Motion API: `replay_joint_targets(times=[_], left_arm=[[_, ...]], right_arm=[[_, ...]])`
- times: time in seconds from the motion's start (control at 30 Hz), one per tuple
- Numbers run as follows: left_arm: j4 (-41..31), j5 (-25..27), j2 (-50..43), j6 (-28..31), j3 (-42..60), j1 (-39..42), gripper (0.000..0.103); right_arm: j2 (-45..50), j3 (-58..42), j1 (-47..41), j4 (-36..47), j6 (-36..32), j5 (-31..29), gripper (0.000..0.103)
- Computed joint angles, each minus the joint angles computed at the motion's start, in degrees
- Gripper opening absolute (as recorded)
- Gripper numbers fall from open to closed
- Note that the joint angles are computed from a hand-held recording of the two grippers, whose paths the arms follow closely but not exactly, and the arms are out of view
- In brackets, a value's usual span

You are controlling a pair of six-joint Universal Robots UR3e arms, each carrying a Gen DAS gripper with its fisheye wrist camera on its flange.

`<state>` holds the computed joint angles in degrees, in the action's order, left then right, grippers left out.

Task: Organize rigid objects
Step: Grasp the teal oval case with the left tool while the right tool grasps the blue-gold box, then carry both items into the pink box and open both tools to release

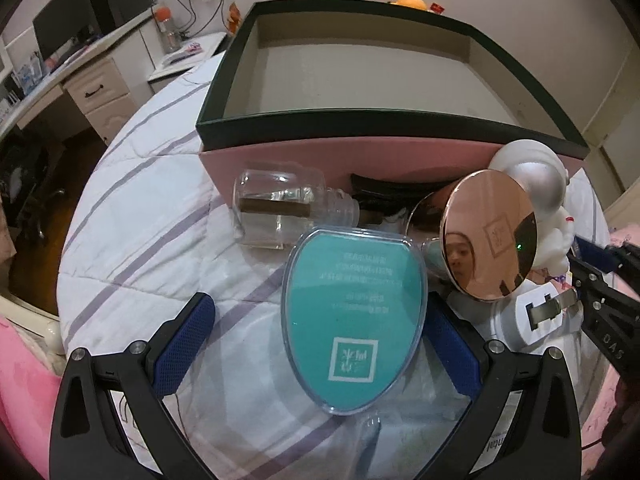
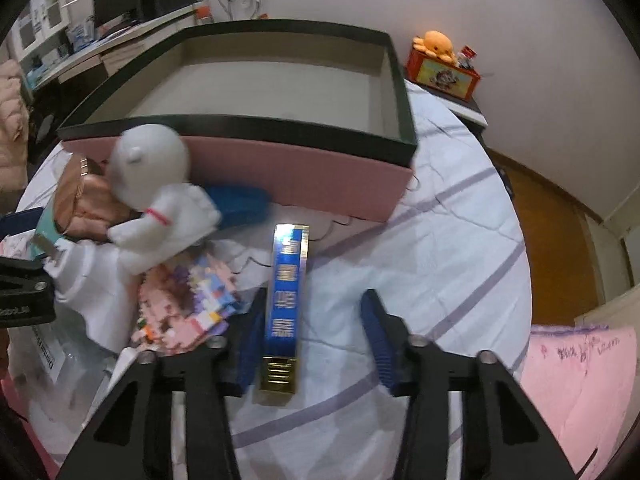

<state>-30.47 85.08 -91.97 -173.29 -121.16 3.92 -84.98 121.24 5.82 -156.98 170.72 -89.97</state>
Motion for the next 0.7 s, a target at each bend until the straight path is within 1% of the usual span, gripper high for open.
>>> replay_joint_targets(times=[0.03,0.07,0.1,0.13,0.17,0.27,0.33,0.37,0.47,0.63,0.7], left_arm=[[0.1,-0.4,0.0,0.3,-0.1,0.2,0.100],[0.1,-0.4,0.1,0.7,-0.3,0.4,0.091],[0.5,0.1,0.1,0.9,-0.4,0.3,0.087],[1.1,0.2,0.4,1.8,-0.6,0.2,0.076],[1.4,-0.3,0.7,2.7,-0.8,0.2,0.057],[0.8,0.8,-0.1,3.9,0.7,-0.8,0.056],[0.3,-0.4,0.3,4.8,0.6,0.1,0.056],[-0.9,-2.4,1.0,5.3,0.4,1.7,0.056],[-2.9,-5.4,3.7,5.3,-0.9,3.9,0.055],[-3.0,-4.2,6.9,4.8,-2.5,4.0,0.055],[-2.8,-4.6,8.9,4.9,-3.4,4.4,0.055]], right_arm=[[0.4,0.2,0.5,-1.0,-0.2,0.0,0.018],[0.8,0.2,1.3,-1.9,-0.5,-1.0,0.016],[1.1,0.5,2.0,-2.8,-0.8,-1.9,0.016],[1.1,0.5,2.1,-3.1,-1.0,-2.0,0.016],[0.7,0.9,1.7,-2.9,-1.0,-1.2,0.016],[-0.7,1.7,-1.6,-1.8,-1.4,3.2,0.015],[-1.2,2.2,-3.5,-1.4,-1.5,5.3,0.015],[-2.0,3.1,-3.6,-1.6,-1.1,5.4,0.015],[-2.5,4.3,-4.4,-3.1,-0.3,5.9,0.015],[-4.3,6.2,-4.6,-5.3,0.8,5.7,0.015],[-6.1,7.5,-4.5,-6.2,1.3,5.6,0.015]])
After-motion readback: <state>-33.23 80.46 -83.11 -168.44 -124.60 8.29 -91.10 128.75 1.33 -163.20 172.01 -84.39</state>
